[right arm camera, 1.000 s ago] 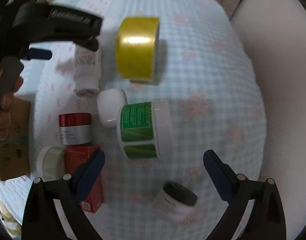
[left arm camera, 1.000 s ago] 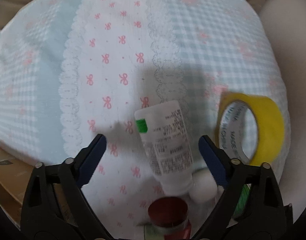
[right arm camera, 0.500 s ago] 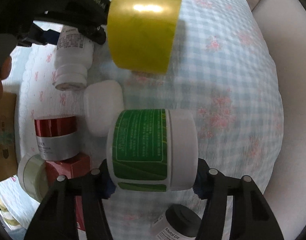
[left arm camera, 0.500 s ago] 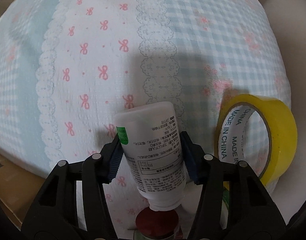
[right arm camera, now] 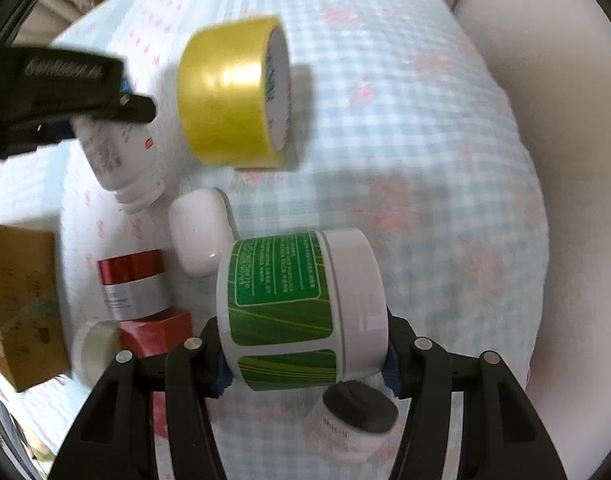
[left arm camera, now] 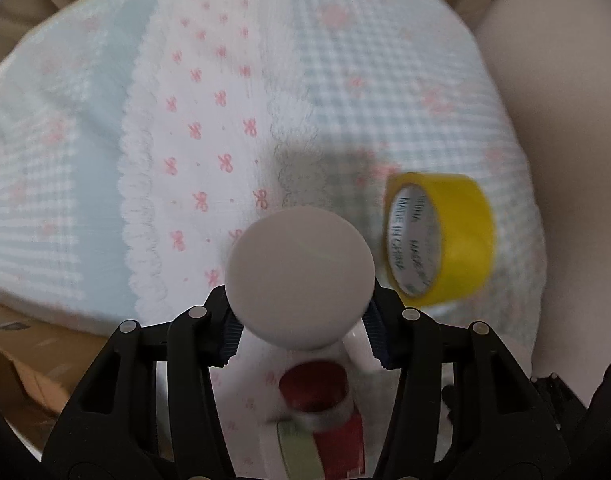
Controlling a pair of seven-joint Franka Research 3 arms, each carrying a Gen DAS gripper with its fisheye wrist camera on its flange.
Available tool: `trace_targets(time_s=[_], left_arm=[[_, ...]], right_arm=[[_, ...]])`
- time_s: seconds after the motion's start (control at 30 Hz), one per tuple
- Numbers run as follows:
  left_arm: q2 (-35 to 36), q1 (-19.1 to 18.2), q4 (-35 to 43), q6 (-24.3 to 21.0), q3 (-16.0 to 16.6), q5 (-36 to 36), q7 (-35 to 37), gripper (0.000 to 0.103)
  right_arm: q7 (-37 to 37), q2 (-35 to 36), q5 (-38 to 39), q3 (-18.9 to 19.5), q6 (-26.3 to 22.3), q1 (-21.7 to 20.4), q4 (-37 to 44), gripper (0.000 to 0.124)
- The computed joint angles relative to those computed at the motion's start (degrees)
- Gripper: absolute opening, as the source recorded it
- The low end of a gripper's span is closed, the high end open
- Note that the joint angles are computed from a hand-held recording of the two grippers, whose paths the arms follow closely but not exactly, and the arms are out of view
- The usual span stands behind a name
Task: Organize rigid objects
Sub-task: 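Carry bottle and jar into the cardboard box and open both tools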
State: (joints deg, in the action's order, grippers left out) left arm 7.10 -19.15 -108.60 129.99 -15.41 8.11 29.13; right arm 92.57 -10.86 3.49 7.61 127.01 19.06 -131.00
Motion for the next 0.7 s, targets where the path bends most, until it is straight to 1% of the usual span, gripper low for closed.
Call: trace_targets(time_s=[0.07, 0.1, 0.17, 0.2, 0.23, 0.27, 0.37, 0.43, 0.57, 0.6, 0.63, 0.7], left_arm=[[-3.17, -0.58, -1.17, -0.72, -0.37, 1.01, -1.06, 0.047], [-3.69, -0.83, -1.40, -0.65, -0.54, 1.44, -1.72, 0.047], [-7.59, -1.44, -3.32, -1.44, -1.04, 2.03, -3.22, 0.047], [-7.87, -1.45, -4.05, -0.12, -1.15, 2.49, -3.61, 0.047], [-10.14, -1.79, -4.41, -1.82, -1.39, 2.35, -4.25, 0.047], [-11.12, -1.85, -4.52, -2.12, -1.46, 2.50, -4.43, 0.047], [-17.77, -2.29, -7.12, -4.16, -1.97, 2.59, -5.16, 0.047], [-22.48, -2.64, -8.93, -6.07, -2.30, 2.25, -5.75, 0.047], [-33.77, -3.29, -13.14, -11.90, -2.11, 0.92, -5.84, 0.047], [-35.46, -3.29, -13.76, -12.84, -2.01, 0.61, -5.76, 0.047], [-38.86, -3.47, -15.19, -14.50, -1.52, -0.03, -5.55, 0.047], [-43.15, -3.52, -17.31, -16.30, -0.77, -0.90, -4.80, 0.047]], right_arm=[[0.04, -1.82, 0.57, -0.45, -0.32, -0.31, 0.01, 0.053], [0.04, -2.95, 0.82, -0.59, -0.46, -0.51, -0.04, 0.053], [0.62, -4.23, 1.06, -0.33, -0.36, -0.72, 0.19, 0.053], [0.88, -6.05, 1.41, -0.17, -0.66, -0.64, -0.40, 0.053], [1.94, -8.48, 1.82, 0.53, -1.29, -0.27, -1.18, 0.053], [3.44, -10.30, 2.23, 1.50, -2.13, 0.22, -1.24, 0.053], [3.24, -14.12, 3.99, 1.39, -4.08, 0.76, -0.18, 0.053], [3.12, -16.91, 4.70, 2.05, -5.20, 1.33, 0.48, 0.053], [2.21, -19.52, 6.24, 2.99, -6.75, 2.37, 3.44, 0.053], [2.17, -19.80, 6.74, 3.28, -6.94, 2.66, 4.19, 0.053], [2.29, -20.09, 7.23, 3.59, -7.39, 2.95, 4.96, 0.053], [3.04, -20.40, 8.44, 4.41, -7.95, 3.69, 6.44, 0.053]])
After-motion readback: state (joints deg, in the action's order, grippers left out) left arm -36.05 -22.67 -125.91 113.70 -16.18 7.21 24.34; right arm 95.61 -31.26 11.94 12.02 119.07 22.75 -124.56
